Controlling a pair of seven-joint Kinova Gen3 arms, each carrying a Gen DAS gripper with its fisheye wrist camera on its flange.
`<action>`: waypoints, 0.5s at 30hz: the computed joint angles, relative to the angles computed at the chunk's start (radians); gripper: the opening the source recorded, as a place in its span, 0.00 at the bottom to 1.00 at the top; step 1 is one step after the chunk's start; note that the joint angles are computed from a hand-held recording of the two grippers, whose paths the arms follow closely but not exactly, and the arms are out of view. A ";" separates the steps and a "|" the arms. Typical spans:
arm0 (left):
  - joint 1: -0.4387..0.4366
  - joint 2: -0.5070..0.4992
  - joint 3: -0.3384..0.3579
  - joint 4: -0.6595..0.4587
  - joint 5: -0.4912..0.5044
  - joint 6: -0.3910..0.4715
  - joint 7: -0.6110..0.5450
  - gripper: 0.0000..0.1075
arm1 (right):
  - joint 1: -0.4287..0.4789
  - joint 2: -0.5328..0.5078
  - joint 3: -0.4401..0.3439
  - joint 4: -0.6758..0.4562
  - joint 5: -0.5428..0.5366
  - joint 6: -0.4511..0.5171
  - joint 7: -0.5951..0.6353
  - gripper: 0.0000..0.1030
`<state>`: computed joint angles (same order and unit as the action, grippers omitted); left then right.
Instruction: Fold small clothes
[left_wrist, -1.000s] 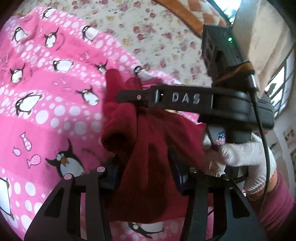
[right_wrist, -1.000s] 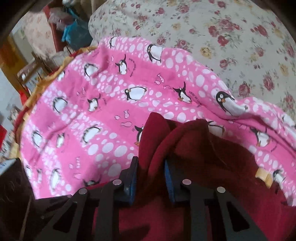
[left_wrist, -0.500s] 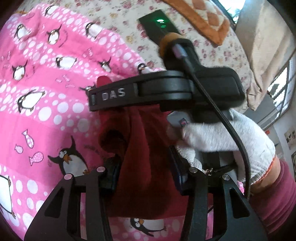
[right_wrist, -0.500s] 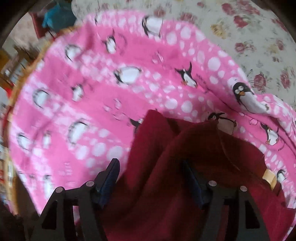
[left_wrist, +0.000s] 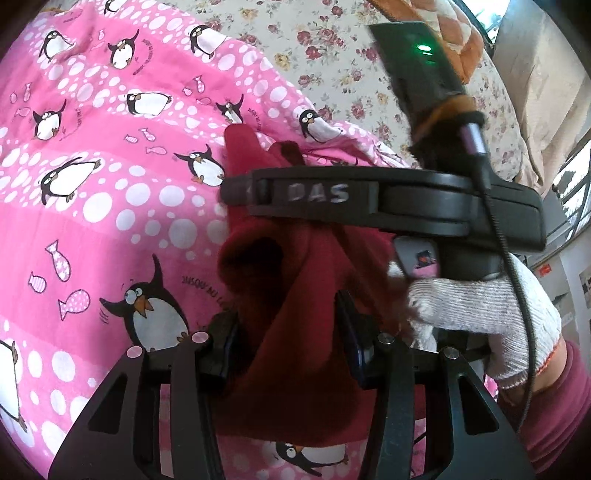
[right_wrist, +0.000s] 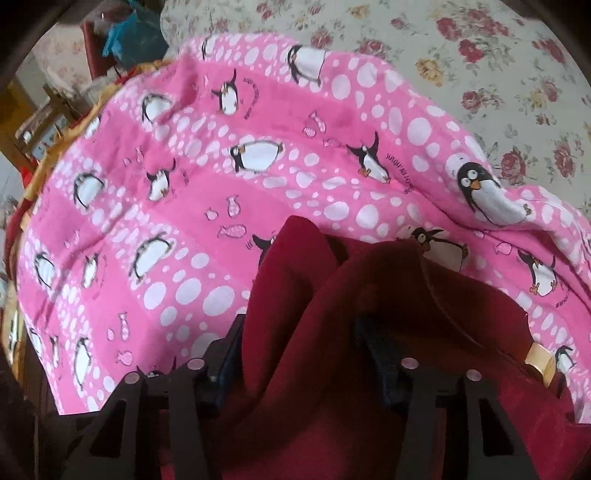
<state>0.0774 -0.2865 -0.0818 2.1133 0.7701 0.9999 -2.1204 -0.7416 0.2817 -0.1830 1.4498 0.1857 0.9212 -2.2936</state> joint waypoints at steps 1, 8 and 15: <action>0.000 0.001 0.008 0.000 -0.008 -0.006 0.009 0.42 | 0.007 -0.012 0.000 0.021 -0.008 -0.024 -0.002 0.49; 0.033 -0.025 0.015 0.006 -0.008 -0.022 -0.017 0.29 | 0.027 -0.099 -0.014 0.125 -0.018 -0.126 -0.044 0.34; 0.072 -0.106 0.034 -0.036 -0.028 0.007 0.057 0.21 | 0.053 -0.247 -0.048 0.241 0.021 -0.207 -0.132 0.28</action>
<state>0.1493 -0.3927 -0.0474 2.0769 0.7422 1.0067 -2.0632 -0.6882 0.0348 -0.2306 1.6905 0.2067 0.7140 -2.4261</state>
